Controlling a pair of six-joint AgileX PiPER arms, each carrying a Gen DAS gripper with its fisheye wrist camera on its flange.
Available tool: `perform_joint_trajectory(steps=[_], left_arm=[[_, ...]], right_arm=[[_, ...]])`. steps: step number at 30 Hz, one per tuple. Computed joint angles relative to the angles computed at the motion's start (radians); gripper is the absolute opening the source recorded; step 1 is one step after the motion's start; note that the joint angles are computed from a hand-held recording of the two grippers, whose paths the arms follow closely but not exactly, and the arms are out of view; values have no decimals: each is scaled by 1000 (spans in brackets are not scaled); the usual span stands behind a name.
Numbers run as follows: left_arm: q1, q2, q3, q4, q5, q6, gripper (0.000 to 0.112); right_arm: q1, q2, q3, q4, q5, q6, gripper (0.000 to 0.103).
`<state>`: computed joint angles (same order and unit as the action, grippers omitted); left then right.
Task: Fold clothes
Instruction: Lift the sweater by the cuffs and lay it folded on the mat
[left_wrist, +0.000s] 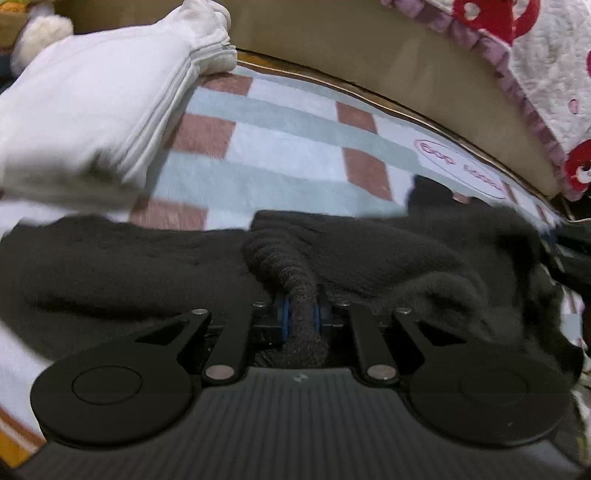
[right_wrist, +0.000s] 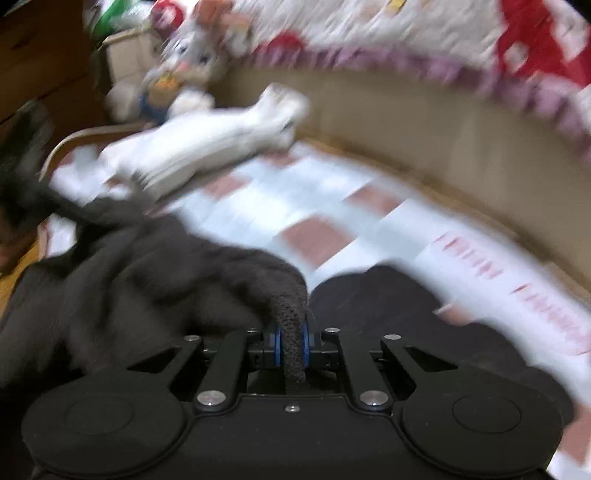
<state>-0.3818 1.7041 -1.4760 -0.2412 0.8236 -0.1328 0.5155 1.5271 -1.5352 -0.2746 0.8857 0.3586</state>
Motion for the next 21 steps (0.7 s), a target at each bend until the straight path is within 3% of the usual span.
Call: perform_joint_trajectory(steps=[3,5,8,11,13,15,17,20,21], left_arm=[[-48,-42,38,130,3,-72,12],[-53,-28,34,168,11,-108,17],[-39,3,13,178,13,-172,38],[-16,27,-4,154,-32,-190,68],[5,77,-45,71,-23,-119,74],[11,146,-108,12,24,-74,72],[-10,185,-143,29,39,-84,64],[-10,163,-107,-27,-20,-94,21],[-10,152,-91,-39,-44,-114,12]], right_arm=[[18,29,-20,-147,55,87,11],[-11,39,0,-138,50,105,11],[-45,44,29,-109,39,103,11],[-52,44,30,-116,38,111,11],[-71,23,54,-68,-8,90,11],[-91,-8,103,-11,-80,55,11],[-96,-15,113,-37,-87,80,11],[-89,-37,129,-123,-108,180,11],[-81,-44,132,-161,-118,218,11]])
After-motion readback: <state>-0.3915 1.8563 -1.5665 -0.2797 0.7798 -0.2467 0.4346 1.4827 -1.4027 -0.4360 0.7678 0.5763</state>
